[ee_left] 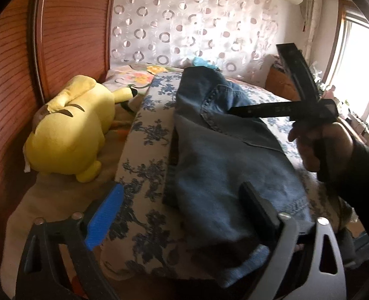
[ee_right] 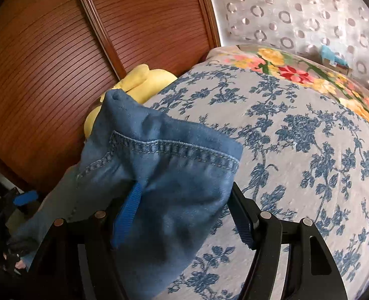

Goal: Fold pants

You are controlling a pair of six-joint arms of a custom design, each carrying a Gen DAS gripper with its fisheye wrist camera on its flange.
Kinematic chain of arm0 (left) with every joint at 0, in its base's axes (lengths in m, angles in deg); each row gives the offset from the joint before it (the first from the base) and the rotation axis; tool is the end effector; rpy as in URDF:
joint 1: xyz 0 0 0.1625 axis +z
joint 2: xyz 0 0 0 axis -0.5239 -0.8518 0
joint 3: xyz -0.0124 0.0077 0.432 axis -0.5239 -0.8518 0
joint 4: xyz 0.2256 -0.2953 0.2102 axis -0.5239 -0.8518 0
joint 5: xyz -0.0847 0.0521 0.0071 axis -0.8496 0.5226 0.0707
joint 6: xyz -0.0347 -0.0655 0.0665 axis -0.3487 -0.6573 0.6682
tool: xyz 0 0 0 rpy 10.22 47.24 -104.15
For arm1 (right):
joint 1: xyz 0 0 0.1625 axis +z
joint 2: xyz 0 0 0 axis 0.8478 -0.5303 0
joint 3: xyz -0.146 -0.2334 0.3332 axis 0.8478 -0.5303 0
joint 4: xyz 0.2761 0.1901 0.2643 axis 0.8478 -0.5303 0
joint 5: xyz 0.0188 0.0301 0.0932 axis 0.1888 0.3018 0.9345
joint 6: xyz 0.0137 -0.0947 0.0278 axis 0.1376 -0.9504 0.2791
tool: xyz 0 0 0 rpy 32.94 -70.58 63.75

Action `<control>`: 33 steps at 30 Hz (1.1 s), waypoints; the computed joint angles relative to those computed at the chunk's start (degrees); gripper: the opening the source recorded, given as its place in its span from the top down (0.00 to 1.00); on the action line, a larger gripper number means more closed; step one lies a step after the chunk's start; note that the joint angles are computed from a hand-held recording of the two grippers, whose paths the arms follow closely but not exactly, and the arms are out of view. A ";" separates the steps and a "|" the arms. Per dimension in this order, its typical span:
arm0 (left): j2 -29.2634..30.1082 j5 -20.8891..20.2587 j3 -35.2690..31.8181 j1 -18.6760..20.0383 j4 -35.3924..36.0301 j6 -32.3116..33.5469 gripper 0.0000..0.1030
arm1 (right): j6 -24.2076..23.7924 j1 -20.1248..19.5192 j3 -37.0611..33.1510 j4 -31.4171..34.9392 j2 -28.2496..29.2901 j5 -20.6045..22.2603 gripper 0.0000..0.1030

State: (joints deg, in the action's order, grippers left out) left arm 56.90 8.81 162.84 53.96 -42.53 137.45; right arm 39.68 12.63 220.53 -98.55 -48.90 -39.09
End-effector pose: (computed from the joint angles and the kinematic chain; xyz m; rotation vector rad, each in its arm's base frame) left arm -0.3068 -0.3384 -0.0858 0.8511 2.5133 -0.8043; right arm -0.0125 -0.4329 0.3546 0.6504 -2.5869 0.7504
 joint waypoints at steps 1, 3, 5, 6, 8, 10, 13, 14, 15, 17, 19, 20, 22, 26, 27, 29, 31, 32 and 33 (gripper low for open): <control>0.08 0.27 -0.10 0.18 0.04 -0.12 0.15 | 0.09 -0.02 -0.29 0.15 0.20 0.09 0.31; 0.37 0.37 -0.27 0.33 0.19 -0.25 0.15 | 0.05 -0.41 -0.56 0.47 0.45 0.67 0.31; 0.69 0.70 -0.46 0.57 0.43 -0.61 0.15 | -0.05 -0.85 -0.63 0.46 0.59 1.37 0.31; 0.66 0.87 -0.51 0.62 0.45 -0.74 0.15 | -0.16 -0.85 -0.45 0.24 0.45 1.40 0.31; 0.48 1.23 -0.42 0.70 0.24 -0.69 0.18 | -0.21 -0.77 -0.25 -0.31 0.59 1.31 0.31; 0.29 2.01 -0.31 0.81 -0.03 -0.60 0.23 | -0.33 -0.73 0.02 -0.74 0.67 1.51 0.34; 0.03 3.14 0.15 1.04 -0.67 -0.99 0.26 | -1.14 -1.03 0.28 -0.16 0.12 2.40 0.44; -0.20 3.93 0.43 1.33 -1.22 -1.21 0.29 | -1.62 -0.99 0.33 0.04 -0.03 2.53 0.47; -0.52 4.77 0.79 1.59 -1.96 -1.18 0.37 | -1.68 -0.90 0.39 0.15 -0.28 2.65 0.53; -1.17 6.48 1.55 1.86 -3.55 -1.35 0.44 | -1.40 -1.20 0.22 0.94 -0.78 3.72 0.62; -1.32 6.60 1.96 1.37 -4.28 -0.59 0.57 | -1.36 -1.97 -0.01 2.10 -1.54 6.20 0.69; -1.37 6.37 2.04 1.10 -4.41 -0.67 0.65 | -1.54 -2.15 -0.08 2.41 -1.75 6.97 0.70; -1.15 4.95 1.70 0.34 -3.47 -0.87 0.73 | -2.27 -1.94 0.06 1.87 -1.97 7.57 0.73; -2.00 4.46 1.49 0.35 -3.17 0.11 0.88 | -2.76 -1.00 -0.24 1.46 -2.19 9.38 0.76; -2.23 3.96 1.49 0.25 -3.45 0.70 0.88 | -2.71 -0.59 -0.43 1.15 -2.05 9.71 0.76; -2.46 3.00 0.61 0.27 -2.88 2.12 0.88 | -2.84 0.57 -0.90 -0.04 -1.28 9.93 0.76; -2.67 2.32 -0.76 1.39 -2.62 4.40 0.88 | -2.49 1.94 -1.91 -1.48 0.31 9.10 0.77; -2.74 2.02 -1.51 2.03 -2.47 5.38 0.88 | -2.15 2.62 -2.65 -2.33 1.47 8.49 0.77; -2.94 1.67 -2.49 2.89 -2.61 7.26 0.88 | -1.60 3.18 -3.45 -3.05 2.58 8.00 0.77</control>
